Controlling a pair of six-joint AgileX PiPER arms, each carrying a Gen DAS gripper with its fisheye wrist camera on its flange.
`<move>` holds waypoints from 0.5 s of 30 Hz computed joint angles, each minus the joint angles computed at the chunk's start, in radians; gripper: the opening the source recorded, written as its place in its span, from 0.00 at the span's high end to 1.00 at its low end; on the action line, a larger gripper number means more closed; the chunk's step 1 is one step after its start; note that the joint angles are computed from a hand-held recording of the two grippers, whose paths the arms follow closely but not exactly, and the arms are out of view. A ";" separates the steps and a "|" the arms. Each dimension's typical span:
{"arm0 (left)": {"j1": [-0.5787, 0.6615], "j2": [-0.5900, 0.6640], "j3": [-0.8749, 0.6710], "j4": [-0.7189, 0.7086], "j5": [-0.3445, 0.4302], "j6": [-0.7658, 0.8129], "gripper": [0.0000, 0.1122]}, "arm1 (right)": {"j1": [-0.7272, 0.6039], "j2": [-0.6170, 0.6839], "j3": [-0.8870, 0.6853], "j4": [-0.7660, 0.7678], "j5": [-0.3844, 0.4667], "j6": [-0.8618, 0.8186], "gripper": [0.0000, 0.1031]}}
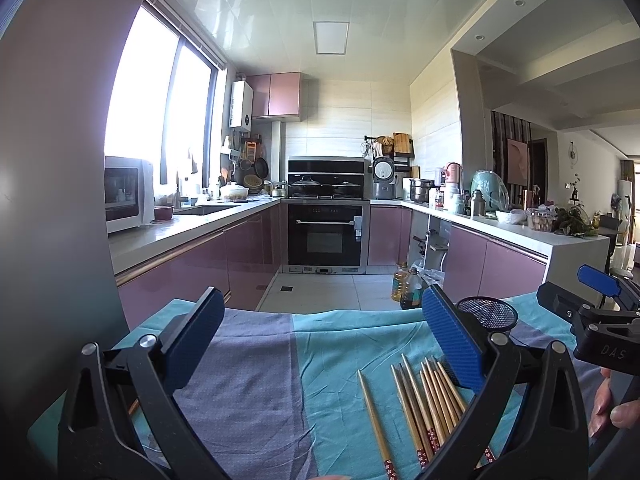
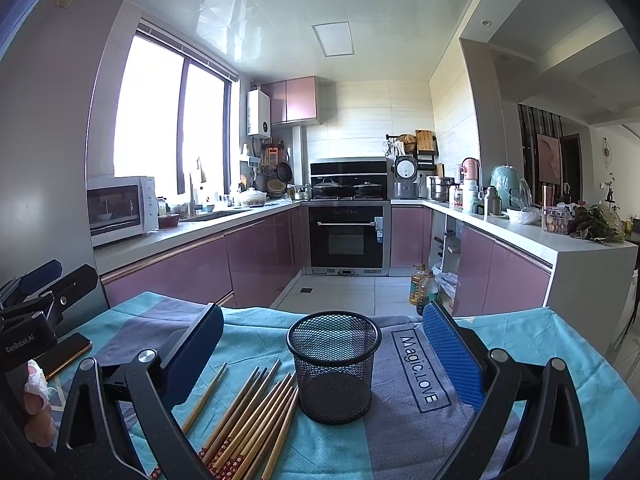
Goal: Organize utensils
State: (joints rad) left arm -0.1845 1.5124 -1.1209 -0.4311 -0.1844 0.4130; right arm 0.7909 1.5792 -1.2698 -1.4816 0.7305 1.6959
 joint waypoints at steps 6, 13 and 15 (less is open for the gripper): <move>-0.002 -0.001 0.005 0.014 -0.013 -0.010 0.13 | -0.004 0.000 -0.002 0.002 -0.003 0.004 0.06; -0.003 -0.001 0.005 0.013 -0.014 -0.010 0.13 | -0.004 -0.002 0.001 0.000 -0.002 0.006 0.06; -0.004 -0.001 0.005 0.003 -0.017 0.002 0.13 | -0.007 -0.004 0.004 -0.001 -0.005 0.008 0.06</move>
